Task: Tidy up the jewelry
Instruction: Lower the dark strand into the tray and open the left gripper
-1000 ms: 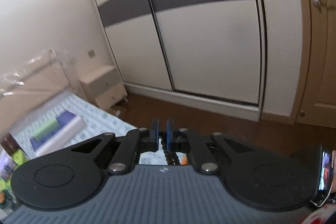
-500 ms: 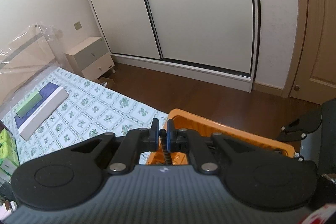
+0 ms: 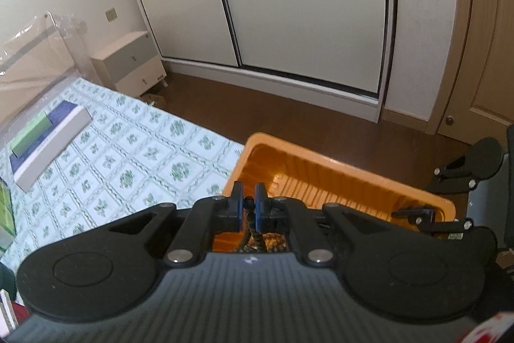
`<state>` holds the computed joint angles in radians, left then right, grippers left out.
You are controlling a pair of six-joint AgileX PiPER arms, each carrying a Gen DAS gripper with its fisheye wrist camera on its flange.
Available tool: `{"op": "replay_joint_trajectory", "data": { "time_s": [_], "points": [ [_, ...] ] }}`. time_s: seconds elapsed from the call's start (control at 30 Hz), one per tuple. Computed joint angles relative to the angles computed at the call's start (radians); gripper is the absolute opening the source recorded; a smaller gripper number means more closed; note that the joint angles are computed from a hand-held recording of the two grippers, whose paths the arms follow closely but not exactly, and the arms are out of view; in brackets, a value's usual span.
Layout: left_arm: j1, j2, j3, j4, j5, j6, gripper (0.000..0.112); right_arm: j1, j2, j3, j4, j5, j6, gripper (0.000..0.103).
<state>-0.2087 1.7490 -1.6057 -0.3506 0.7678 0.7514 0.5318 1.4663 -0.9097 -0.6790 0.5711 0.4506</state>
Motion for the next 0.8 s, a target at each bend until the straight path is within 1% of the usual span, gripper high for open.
{"op": "replay_joint_trajectory", "data": {
  "time_s": [0.23, 0.57, 0.63, 0.67, 0.7, 0.8],
  "points": [
    [0.003, 0.013, 0.032, 0.009, -0.003, -0.003, 0.006, -0.004, 0.003, 0.000, 0.001, -0.003, 0.000, 0.004],
    [0.005, 0.031, 0.025, 0.025, 0.011, -0.031, 0.007, -0.004, 0.005, 0.001, -0.002, -0.005, 0.001, 0.004],
    [0.006, 0.033, 0.023, 0.021, 0.016, -0.031, 0.011, -0.004, 0.005, 0.001, -0.002, -0.006, 0.001, 0.004],
    [0.009, 0.032, 0.023, 0.015, 0.016, -0.030, 0.019, -0.004, 0.005, 0.002, -0.003, -0.005, 0.002, 0.004],
    [0.012, 0.027, 0.032, 0.012, 0.005, -0.029, 0.021, -0.004, 0.005, 0.002, -0.003, -0.005, 0.002, 0.004],
    [0.032, 0.017, 0.049, -0.013, -0.011, -0.024, 0.021, -0.004, 0.004, 0.002, -0.004, -0.007, 0.004, 0.004]
  ]
}}
